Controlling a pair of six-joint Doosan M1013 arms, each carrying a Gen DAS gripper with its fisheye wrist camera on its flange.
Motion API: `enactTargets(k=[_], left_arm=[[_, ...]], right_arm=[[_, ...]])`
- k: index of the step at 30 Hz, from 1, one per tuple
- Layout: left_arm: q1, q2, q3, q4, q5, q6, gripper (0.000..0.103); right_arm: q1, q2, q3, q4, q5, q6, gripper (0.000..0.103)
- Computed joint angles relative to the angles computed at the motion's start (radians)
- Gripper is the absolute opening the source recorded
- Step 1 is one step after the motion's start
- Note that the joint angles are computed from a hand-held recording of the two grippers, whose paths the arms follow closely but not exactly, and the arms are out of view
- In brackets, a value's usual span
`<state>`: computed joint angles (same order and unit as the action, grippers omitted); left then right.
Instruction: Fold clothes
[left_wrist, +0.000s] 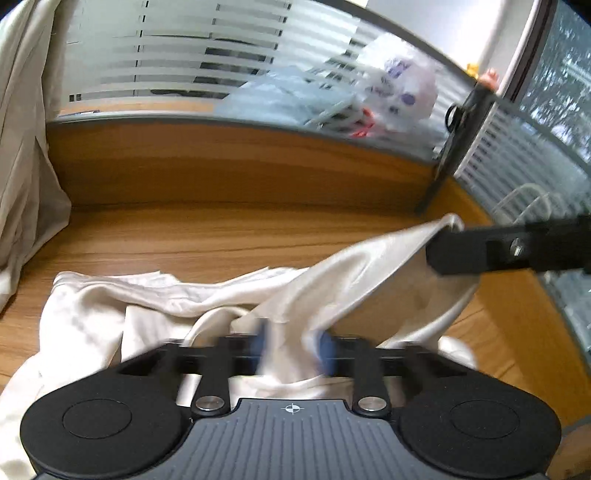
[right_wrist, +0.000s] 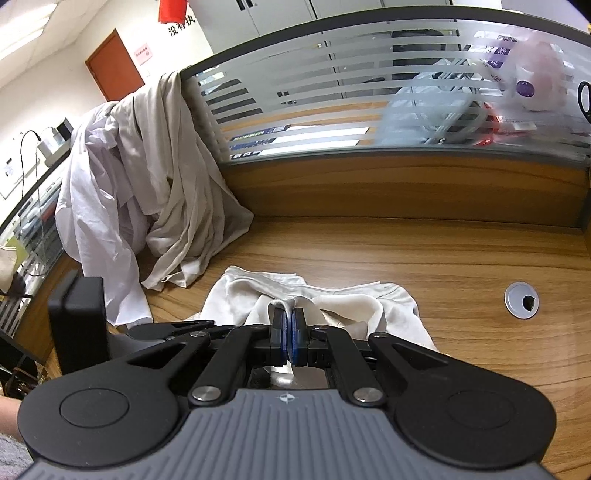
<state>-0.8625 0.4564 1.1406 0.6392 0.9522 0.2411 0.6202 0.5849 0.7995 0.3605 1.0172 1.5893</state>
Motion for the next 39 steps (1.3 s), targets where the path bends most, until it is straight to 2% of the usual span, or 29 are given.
enactTargets(k=[4,7,9,10,18,20,22,27,30,39], left_arm=[[-0.001,-0.041,0.039,0.057,0.0,-0.067,0.003],[0.005,-0.078,0.063,0.059,-0.002,-0.069,0.003],[0.009,-0.088,0.058,0.04,0.025,-0.032,0.003],[0.01,-0.091,0.055,0.034,0.047,-0.026,0.003],[0.038,-0.085,0.017,-0.011,0.149,-0.015,0.003],[0.046,-0.081,0.008,-0.024,0.159,-0.006,0.003],[0.05,-0.079,0.005,-0.027,0.167,-0.002,0.003],[0.057,-0.074,-0.006,-0.042,0.18,0.016,0.003],[0.062,-0.071,-0.012,-0.055,0.186,0.03,0.003],[0.09,-0.055,-0.026,-0.104,0.205,0.076,0.003]], right_arm=[[0.008,0.005,-0.007,-0.052,0.023,-0.005,0.003],[0.007,0.015,-0.014,-0.039,0.047,-0.025,0.003],[0.011,0.023,-0.02,-0.038,0.066,-0.048,0.005],[0.015,0.026,-0.02,-0.049,0.069,-0.051,0.01],[0.047,0.037,0.002,-0.138,0.117,-0.115,0.016],[0.053,0.031,0.021,-0.138,0.115,-0.137,0.03],[0.056,0.031,0.033,-0.123,0.114,-0.17,0.034],[0.067,0.051,0.038,-0.124,0.113,-0.195,0.037],[0.073,0.071,0.033,-0.115,0.106,-0.198,0.042],[0.099,0.152,-0.034,-0.175,0.11,-0.208,0.042]])
